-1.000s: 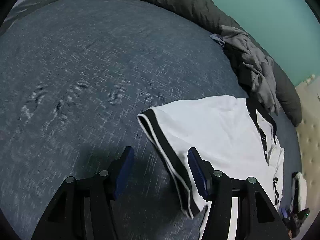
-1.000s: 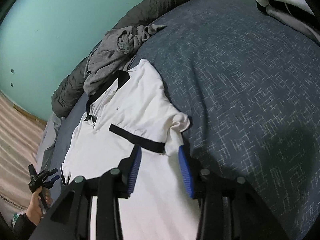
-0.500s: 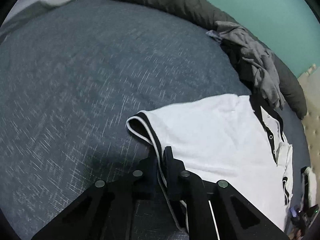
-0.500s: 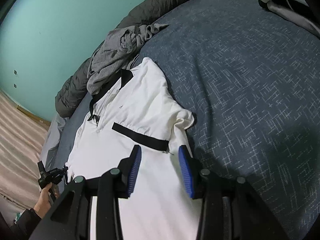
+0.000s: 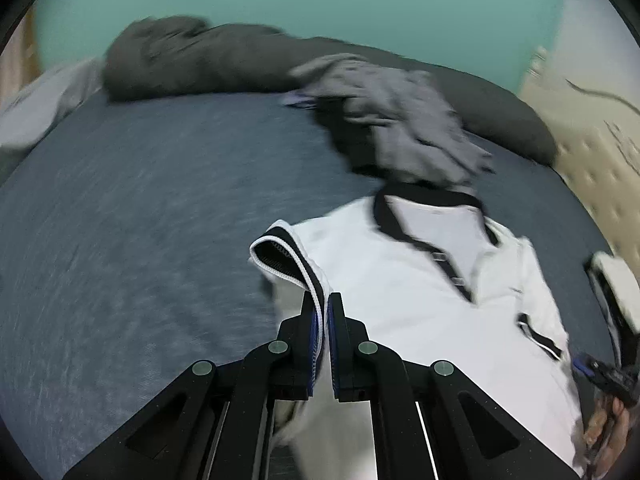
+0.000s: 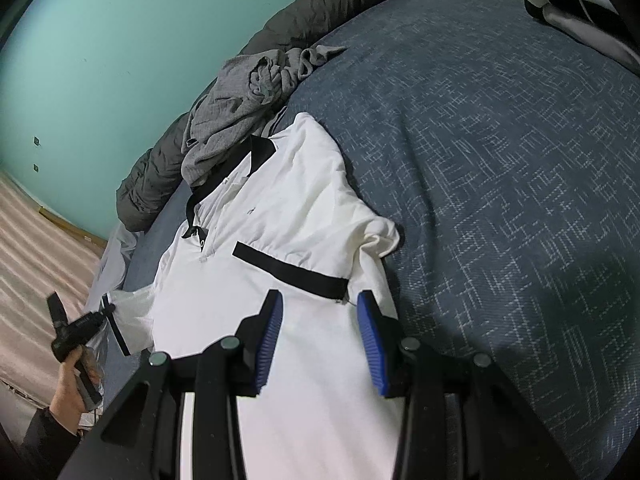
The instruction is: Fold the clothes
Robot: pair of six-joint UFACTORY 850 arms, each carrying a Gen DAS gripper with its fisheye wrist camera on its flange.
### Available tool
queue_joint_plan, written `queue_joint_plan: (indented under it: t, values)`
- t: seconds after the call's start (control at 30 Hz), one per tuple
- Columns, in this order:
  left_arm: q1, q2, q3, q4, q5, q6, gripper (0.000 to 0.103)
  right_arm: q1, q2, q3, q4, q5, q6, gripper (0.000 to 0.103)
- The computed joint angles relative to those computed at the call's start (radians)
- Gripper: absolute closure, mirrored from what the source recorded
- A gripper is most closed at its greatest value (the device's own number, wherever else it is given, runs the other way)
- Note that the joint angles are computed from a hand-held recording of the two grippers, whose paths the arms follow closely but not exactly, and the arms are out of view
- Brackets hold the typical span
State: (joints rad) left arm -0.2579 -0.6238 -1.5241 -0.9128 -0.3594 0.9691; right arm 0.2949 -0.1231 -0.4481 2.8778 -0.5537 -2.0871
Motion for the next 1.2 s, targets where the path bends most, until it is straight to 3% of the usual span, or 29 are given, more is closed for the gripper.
queue_joint_plan:
  t: [0.3,0.37,0.4,0.43,0.77,1.07,1.1,1.13,1.2]
  values:
    - [-0.131,-0.031,0.014,0.312,-0.027,-0.186,0.093,0.004,-0.001,-0.002,-0.012,-0.001,0.005,0.064]
    - [-0.139,-0.021,0.036,0.302,-0.027,-0.170,0.074,0.003,-0.003,-0.003,-0.019,-0.003,0.010,0.064]
    - [-0.135,-0.012,0.047,0.275,-0.029,-0.146,0.059,0.002,-0.004,-0.003,-0.021,-0.003,0.012,0.064]
    - [-0.126,-0.001,0.059,0.227,-0.037,-0.106,0.055,0.003,-0.005,-0.003,-0.022,-0.004,0.013,0.064]
    - [0.000,0.075,0.198,0.011,-0.010,0.045,0.055,0.021,0.002,-0.013,-0.007,0.015,-0.004,0.064]
    - [0.061,0.061,0.273,-0.142,-0.033,0.259,0.055,0.113,0.012,-0.097,-0.013,0.124,-0.039,0.064]
    - [0.064,0.058,0.278,-0.166,-0.037,0.289,0.061,0.122,0.007,-0.110,-0.024,0.138,-0.033,0.064]
    - [0.065,0.054,0.280,-0.192,-0.043,0.321,0.078,0.130,-0.003,-0.126,-0.045,0.149,-0.013,0.064]
    - [0.069,0.046,0.284,-0.240,-0.057,0.378,0.091,0.145,-0.024,-0.160,-0.086,0.168,0.027,0.064]
